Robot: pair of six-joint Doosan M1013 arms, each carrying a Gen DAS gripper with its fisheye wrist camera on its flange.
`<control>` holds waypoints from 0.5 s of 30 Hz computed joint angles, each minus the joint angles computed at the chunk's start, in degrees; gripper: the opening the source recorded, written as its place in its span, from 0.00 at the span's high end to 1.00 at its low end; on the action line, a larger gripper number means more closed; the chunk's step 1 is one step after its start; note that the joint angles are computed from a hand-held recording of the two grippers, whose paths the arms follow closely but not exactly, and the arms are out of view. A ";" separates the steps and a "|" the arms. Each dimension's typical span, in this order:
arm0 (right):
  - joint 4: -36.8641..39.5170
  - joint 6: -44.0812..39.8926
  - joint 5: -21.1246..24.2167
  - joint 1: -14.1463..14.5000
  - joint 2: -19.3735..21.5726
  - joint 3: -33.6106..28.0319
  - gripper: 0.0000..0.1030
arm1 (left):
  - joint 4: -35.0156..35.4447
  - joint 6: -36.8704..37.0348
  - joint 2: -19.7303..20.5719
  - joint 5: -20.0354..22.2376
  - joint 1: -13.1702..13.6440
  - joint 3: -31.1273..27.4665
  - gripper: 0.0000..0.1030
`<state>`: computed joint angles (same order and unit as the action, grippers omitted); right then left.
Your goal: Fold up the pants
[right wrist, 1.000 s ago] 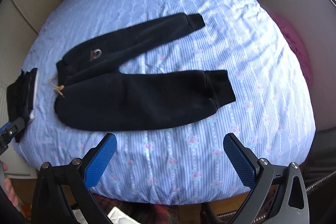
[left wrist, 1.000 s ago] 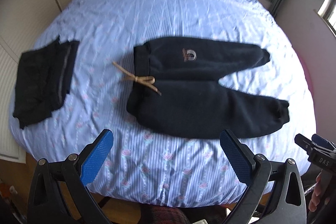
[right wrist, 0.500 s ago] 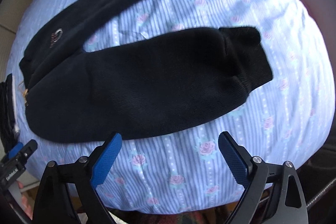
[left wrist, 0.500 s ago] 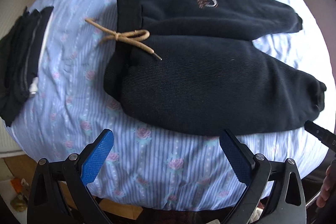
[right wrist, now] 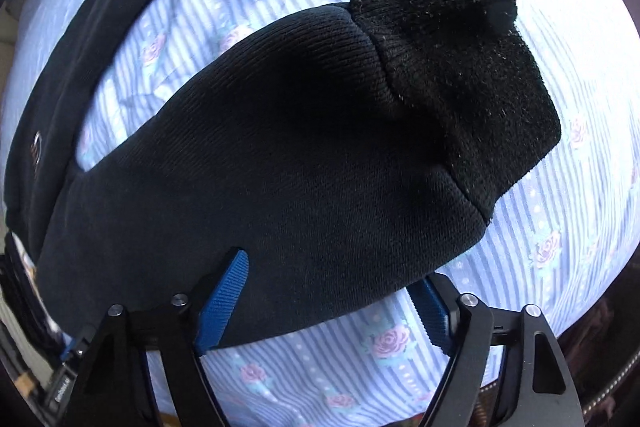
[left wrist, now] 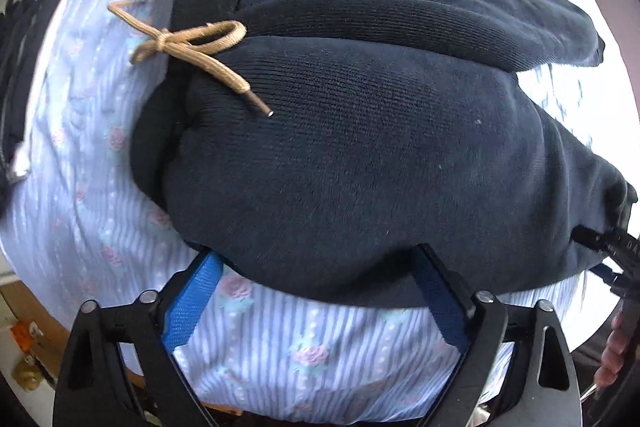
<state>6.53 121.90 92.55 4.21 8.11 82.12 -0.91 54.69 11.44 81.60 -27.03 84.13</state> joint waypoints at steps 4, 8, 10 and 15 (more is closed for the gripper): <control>0.54 -1.09 0.41 0.36 0.46 -1.26 0.62 | -2.46 0.17 0.48 -0.31 0.79 -0.27 0.49; -0.03 -2.28 1.88 0.46 0.31 -3.33 0.83 | -2.27 2.23 0.04 0.88 0.87 -1.84 0.81; 0.50 -2.79 2.25 0.39 -0.04 -4.47 0.84 | -1.41 3.02 -0.84 0.86 0.45 -2.01 0.84; 2.77 -6.05 2.80 0.21 -1.34 -8.74 0.86 | 1.12 6.48 -3.30 0.99 -0.43 -3.63 0.86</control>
<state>9.30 115.85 95.35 4.42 6.77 73.38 0.20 61.17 8.14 82.59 -27.46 80.50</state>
